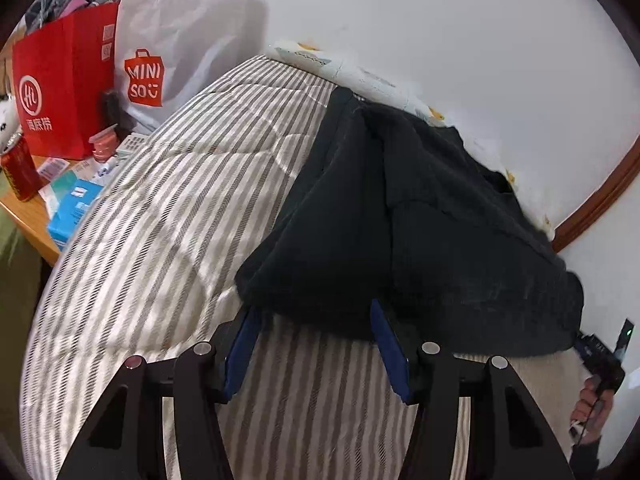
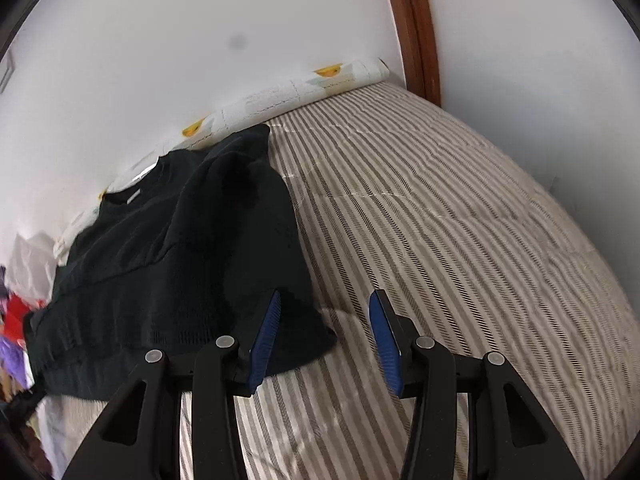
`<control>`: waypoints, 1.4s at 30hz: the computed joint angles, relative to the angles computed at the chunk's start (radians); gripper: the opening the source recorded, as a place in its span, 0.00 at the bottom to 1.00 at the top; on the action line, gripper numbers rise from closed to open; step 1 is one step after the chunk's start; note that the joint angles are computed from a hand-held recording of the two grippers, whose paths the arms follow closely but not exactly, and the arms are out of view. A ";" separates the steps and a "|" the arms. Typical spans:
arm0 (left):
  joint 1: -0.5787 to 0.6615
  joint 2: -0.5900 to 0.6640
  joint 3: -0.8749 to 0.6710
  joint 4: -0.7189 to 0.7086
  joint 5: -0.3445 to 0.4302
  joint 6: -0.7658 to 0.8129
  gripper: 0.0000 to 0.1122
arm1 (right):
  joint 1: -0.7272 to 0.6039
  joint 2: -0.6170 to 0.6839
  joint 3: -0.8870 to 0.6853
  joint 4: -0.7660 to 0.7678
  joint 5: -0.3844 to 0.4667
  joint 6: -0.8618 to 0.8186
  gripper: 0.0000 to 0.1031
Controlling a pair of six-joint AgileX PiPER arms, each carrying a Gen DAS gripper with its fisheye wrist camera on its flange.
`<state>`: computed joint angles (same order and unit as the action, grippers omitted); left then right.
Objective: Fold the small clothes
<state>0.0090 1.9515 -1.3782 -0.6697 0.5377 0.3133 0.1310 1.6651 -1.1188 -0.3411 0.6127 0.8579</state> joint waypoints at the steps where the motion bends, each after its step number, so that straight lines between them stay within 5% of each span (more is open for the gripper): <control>1: -0.002 0.009 -0.008 -0.017 -0.007 0.010 0.46 | -0.005 0.006 -0.003 0.008 -0.008 -0.004 0.44; 6: -0.024 0.041 -0.054 -0.001 -0.025 -0.032 0.42 | -0.011 0.064 -0.044 0.031 -0.019 -0.021 0.44; 10: -0.036 0.051 -0.072 0.069 -0.033 -0.111 0.25 | -0.022 0.105 -0.073 0.103 -0.036 -0.074 0.43; 14: -0.049 0.024 -0.055 0.124 -0.053 -0.147 0.11 | -0.022 0.104 -0.067 0.174 -0.079 -0.150 0.14; 18: -0.067 -0.023 -0.011 0.188 -0.083 -0.181 0.10 | 0.010 0.071 -0.057 0.102 -0.056 -0.123 0.09; 30: -0.045 -0.225 0.232 0.055 -0.100 -0.008 0.09 | 0.027 -0.140 0.086 0.152 -0.020 -0.180 0.08; 39: -0.056 -0.400 0.475 -0.083 -0.122 0.170 0.09 | 0.059 -0.390 0.264 0.109 0.091 -0.154 0.08; 42: -0.086 -0.426 0.500 -0.024 -0.165 0.134 0.10 | 0.084 -0.428 0.292 0.060 0.117 -0.089 0.09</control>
<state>-0.0775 1.5252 -0.8780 -0.6937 0.3727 0.4475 0.2154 1.2370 -0.8267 -0.2816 0.7294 0.7691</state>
